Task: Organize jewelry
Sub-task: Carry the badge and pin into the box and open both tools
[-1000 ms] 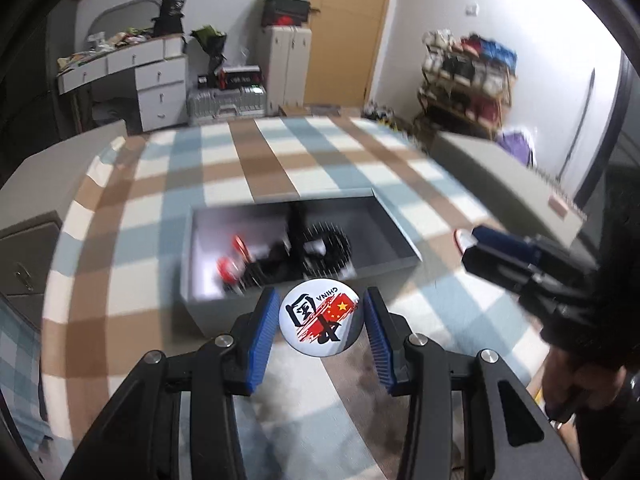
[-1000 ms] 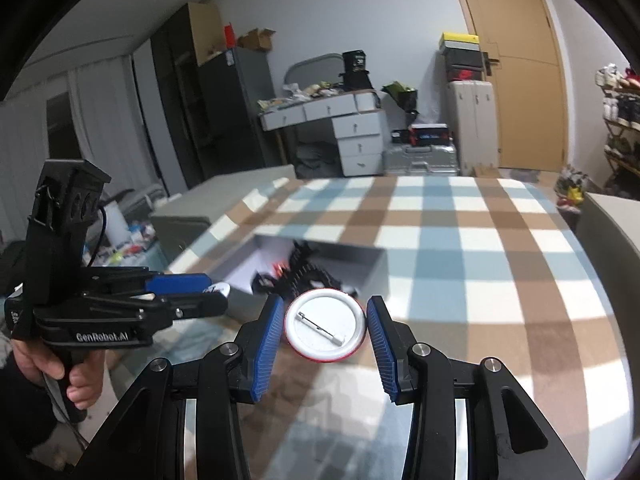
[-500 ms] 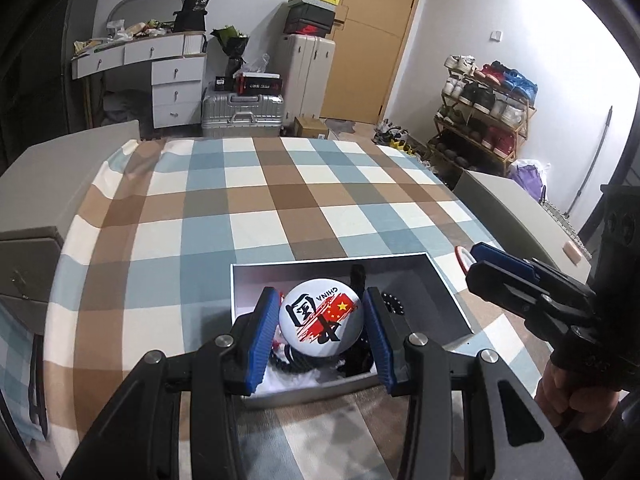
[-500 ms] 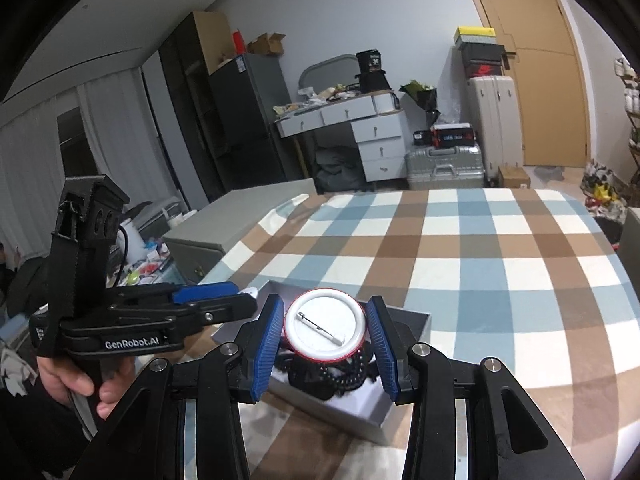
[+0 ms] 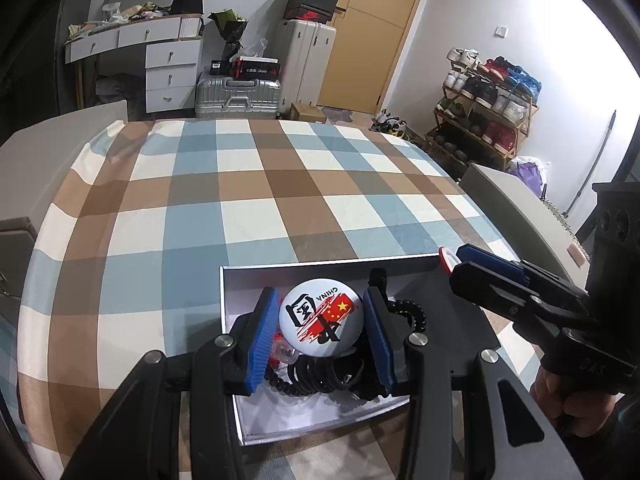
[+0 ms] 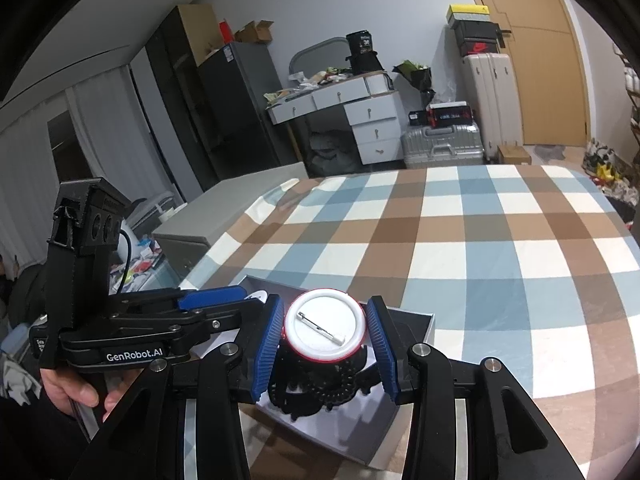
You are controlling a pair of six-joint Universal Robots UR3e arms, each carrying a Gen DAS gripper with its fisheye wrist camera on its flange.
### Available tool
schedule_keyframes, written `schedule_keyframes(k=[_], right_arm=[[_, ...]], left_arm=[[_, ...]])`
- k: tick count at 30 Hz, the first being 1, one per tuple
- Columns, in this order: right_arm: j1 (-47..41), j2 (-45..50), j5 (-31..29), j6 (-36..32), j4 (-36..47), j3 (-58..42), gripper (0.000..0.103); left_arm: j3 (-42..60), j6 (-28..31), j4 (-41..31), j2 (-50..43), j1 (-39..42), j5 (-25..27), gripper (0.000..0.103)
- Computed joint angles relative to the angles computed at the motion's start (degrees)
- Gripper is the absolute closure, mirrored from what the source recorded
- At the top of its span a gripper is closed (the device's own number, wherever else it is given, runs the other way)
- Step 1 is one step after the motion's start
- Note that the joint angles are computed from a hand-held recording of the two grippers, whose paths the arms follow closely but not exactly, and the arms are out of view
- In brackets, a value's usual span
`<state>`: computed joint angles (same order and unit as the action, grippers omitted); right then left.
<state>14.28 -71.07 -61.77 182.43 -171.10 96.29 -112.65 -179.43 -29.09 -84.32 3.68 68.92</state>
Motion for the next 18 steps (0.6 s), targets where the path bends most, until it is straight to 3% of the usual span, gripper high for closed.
schedule_keyframes(k=[16, 18], right_arm=[[0.09, 0.98, -0.19, 0.6, 1.2, -1.6, 0.059], [-0.19, 0.82, 0.07, 0.66, 0.57, -1.04, 0.052]], left_arm=[[3.72, 1.39, -4.62, -3.05, -1.44, 0.1, 0.065], [3.57, 1.54, -4.9, -2.98, -1.44, -0.2, 0.064]])
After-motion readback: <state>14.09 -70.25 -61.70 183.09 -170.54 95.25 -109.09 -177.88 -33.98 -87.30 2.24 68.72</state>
